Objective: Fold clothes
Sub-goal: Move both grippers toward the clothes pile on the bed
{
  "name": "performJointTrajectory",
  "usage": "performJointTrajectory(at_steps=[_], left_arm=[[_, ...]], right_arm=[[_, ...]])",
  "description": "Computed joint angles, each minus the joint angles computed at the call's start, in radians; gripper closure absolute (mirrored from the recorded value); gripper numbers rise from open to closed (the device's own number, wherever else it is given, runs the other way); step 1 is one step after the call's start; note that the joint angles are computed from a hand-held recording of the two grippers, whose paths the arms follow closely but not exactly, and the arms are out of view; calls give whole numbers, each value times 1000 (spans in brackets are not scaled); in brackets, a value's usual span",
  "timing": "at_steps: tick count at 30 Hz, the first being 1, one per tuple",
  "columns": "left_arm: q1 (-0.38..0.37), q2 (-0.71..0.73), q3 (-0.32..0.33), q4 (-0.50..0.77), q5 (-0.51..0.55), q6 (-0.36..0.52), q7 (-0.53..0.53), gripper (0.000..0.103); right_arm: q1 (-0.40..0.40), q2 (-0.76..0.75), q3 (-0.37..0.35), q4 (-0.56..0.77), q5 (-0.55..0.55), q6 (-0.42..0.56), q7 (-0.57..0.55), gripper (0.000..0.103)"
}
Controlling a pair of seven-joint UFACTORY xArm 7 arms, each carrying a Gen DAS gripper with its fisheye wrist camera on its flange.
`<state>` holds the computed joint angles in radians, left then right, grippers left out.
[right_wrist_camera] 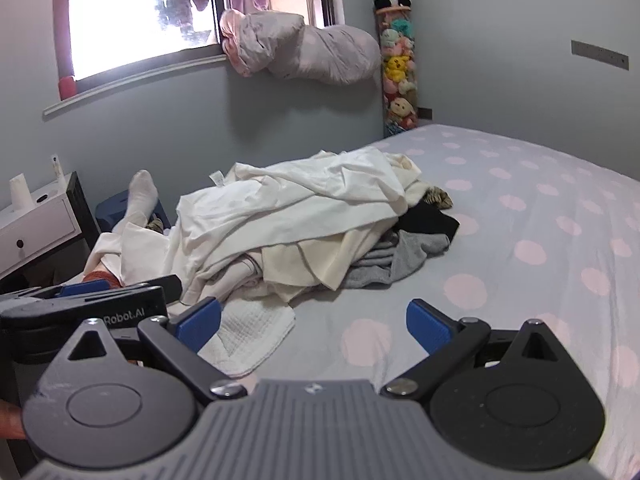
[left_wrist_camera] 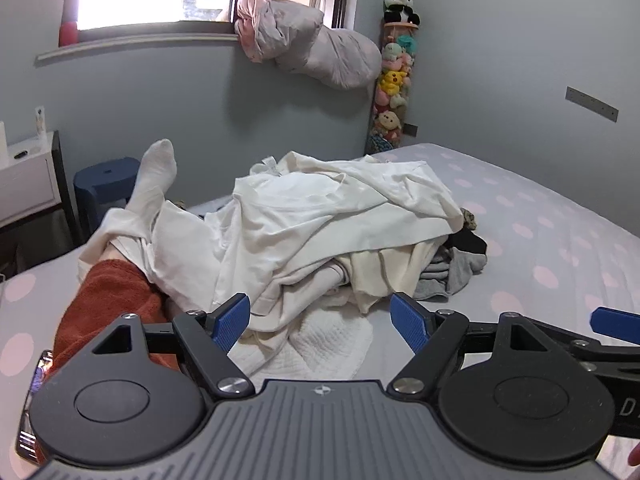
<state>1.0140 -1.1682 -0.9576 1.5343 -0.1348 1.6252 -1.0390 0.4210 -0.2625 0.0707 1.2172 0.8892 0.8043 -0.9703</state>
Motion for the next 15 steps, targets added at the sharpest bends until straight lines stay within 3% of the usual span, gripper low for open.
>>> performJointTrajectory(at_steps=[3,6,9,15], left_arm=[[-8,12,-3,0,-16,0,-3,26],[27,35,-30,32,-25,18,0,26],[-8,0,5,-20,-31,-19,-28,27],[-78,10,16,-87,-12,-73,-62,32]], right_arm=[[0,3,10,-4,-12,-22,16,3],[17,7,2,-7,26,-33,-41,3],[15,13,-1,-4,44,-22,-50,3],[6,3,5,-25,27,-31,-33,3]])
